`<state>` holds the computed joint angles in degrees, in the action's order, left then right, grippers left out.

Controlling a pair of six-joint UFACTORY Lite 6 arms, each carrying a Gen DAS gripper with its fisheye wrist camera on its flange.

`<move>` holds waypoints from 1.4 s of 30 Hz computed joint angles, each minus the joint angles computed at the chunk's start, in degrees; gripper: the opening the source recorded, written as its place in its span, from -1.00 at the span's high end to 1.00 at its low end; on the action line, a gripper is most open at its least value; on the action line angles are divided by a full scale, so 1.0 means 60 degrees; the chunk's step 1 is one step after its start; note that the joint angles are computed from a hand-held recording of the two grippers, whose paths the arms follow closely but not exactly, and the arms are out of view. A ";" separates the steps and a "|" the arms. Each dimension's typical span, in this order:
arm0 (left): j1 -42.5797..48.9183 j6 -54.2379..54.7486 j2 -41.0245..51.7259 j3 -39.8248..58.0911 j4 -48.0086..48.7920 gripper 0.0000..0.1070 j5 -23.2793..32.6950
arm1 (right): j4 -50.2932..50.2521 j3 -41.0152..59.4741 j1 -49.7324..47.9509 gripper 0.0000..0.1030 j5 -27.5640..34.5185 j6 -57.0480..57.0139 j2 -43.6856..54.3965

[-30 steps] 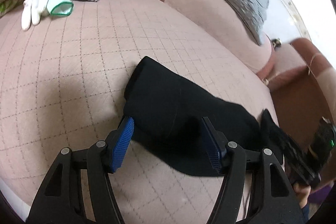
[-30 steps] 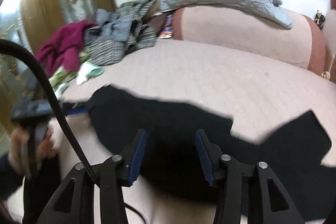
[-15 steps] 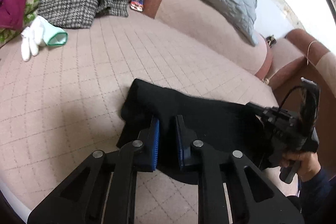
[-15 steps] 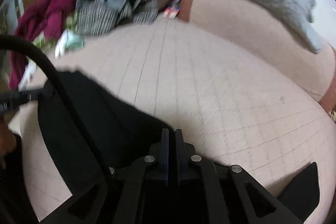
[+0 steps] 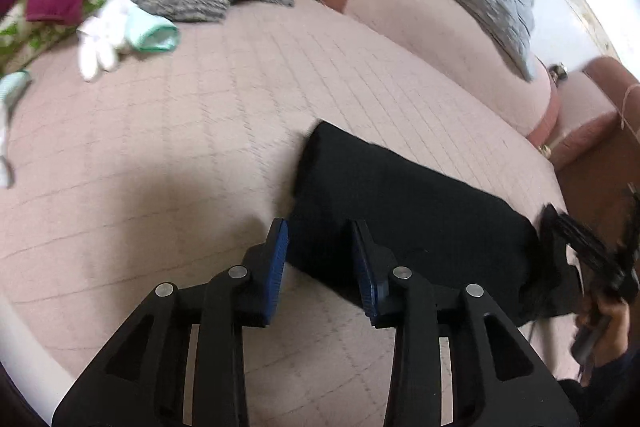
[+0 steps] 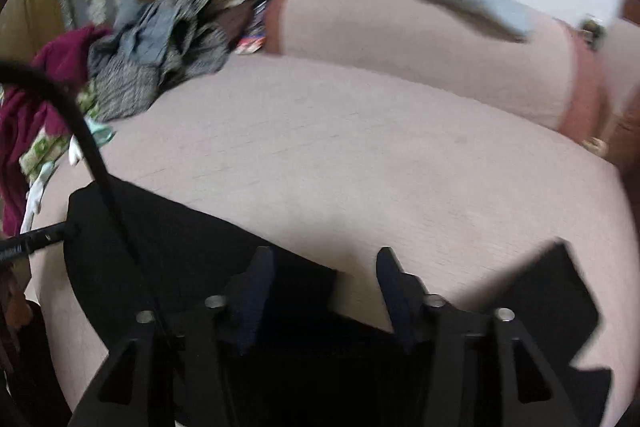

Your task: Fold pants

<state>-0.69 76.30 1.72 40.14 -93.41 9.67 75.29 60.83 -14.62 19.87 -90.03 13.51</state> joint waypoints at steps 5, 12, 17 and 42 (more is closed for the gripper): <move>-0.0134 -0.0768 -0.1274 -0.0535 0.0491 0.39 -0.0422 | -0.0965 -0.0659 -0.3153 -0.04 0.0617 0.0043 -0.0716; -0.2128 -0.3400 -0.0776 0.0477 0.2859 0.39 -0.0369 | -0.1667 0.1189 -0.5349 -0.04 0.2086 0.1266 0.0978; -0.3647 -0.3878 0.1359 0.2517 0.3534 0.39 0.1062 | -0.2659 0.3629 -0.4310 -0.11 0.1880 0.2773 0.2620; -0.7030 -0.7206 0.5516 0.6796 0.7176 0.39 0.0918 | -0.0982 0.0373 -0.8302 0.87 0.4496 -0.3734 -0.0584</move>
<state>-42.86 33.06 34.81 80.92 -50.36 15.18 69.40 63.07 -64.43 46.85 -112.43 10.01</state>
